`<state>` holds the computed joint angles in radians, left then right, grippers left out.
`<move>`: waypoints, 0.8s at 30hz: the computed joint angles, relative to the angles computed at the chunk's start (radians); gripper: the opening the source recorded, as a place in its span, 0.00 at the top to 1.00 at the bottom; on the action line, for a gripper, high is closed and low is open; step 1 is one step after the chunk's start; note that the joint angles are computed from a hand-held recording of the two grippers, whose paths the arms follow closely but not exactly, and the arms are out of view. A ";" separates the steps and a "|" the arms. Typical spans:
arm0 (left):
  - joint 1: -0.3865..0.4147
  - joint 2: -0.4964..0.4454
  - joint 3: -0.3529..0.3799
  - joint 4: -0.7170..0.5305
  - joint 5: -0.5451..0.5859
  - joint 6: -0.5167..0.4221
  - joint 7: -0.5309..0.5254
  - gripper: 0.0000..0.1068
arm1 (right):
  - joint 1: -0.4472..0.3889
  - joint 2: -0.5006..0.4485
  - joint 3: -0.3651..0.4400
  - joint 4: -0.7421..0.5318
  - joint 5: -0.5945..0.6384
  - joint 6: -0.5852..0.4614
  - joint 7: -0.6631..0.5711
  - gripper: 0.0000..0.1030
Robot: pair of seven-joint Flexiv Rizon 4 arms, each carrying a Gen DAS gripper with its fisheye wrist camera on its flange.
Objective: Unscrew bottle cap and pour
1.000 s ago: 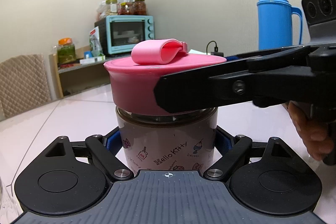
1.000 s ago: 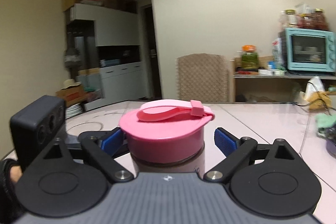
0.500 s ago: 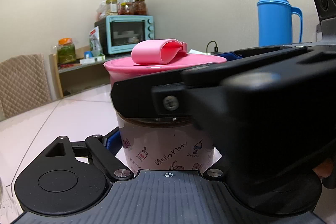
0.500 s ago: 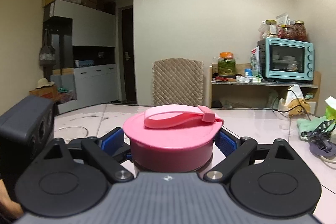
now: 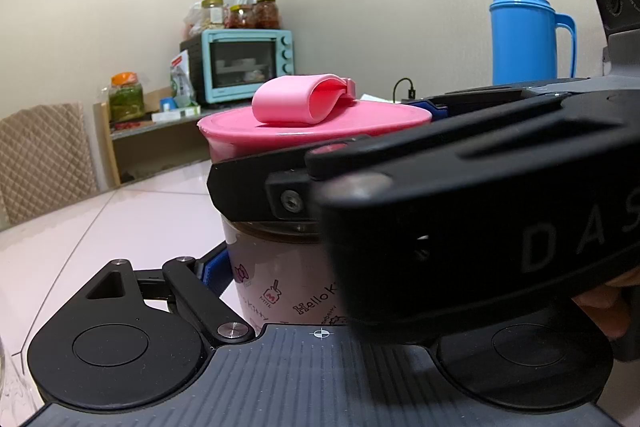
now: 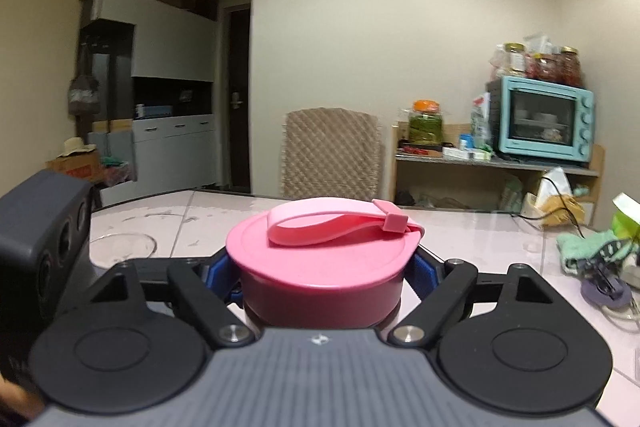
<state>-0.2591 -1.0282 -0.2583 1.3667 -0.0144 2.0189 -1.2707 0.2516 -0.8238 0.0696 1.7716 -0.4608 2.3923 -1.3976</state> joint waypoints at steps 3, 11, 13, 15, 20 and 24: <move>0.001 0.001 -0.001 0.000 0.001 -0.001 -0.001 0.16 | -0.103 -0.026 0.036 -0.037 -0.222 0.006 0.080 0.17; 0.001 -0.001 -0.003 -0.004 0.002 -0.004 -0.003 0.16 | -0.273 -0.192 -0.010 -0.381 -0.863 0.159 0.567 0.18; 0.004 -0.001 -0.006 -0.005 0.004 -0.006 -0.003 0.16 | -0.269 -0.228 -0.050 -0.473 -0.925 0.215 0.662 0.18; 0.002 -0.002 -0.005 -0.007 0.004 -0.006 -0.004 0.16 | -0.263 -0.277 -0.096 -0.596 -0.978 0.284 0.775 0.18; 0.003 -0.006 -0.006 -0.013 0.005 -0.004 -0.004 0.16 | -0.235 -0.285 -0.166 -0.642 -0.959 0.341 0.801 0.18; -0.002 -0.010 0.000 -0.020 0.001 -0.003 -0.003 0.16 | -0.210 -0.267 -0.205 -0.608 -0.911 0.361 0.779 0.18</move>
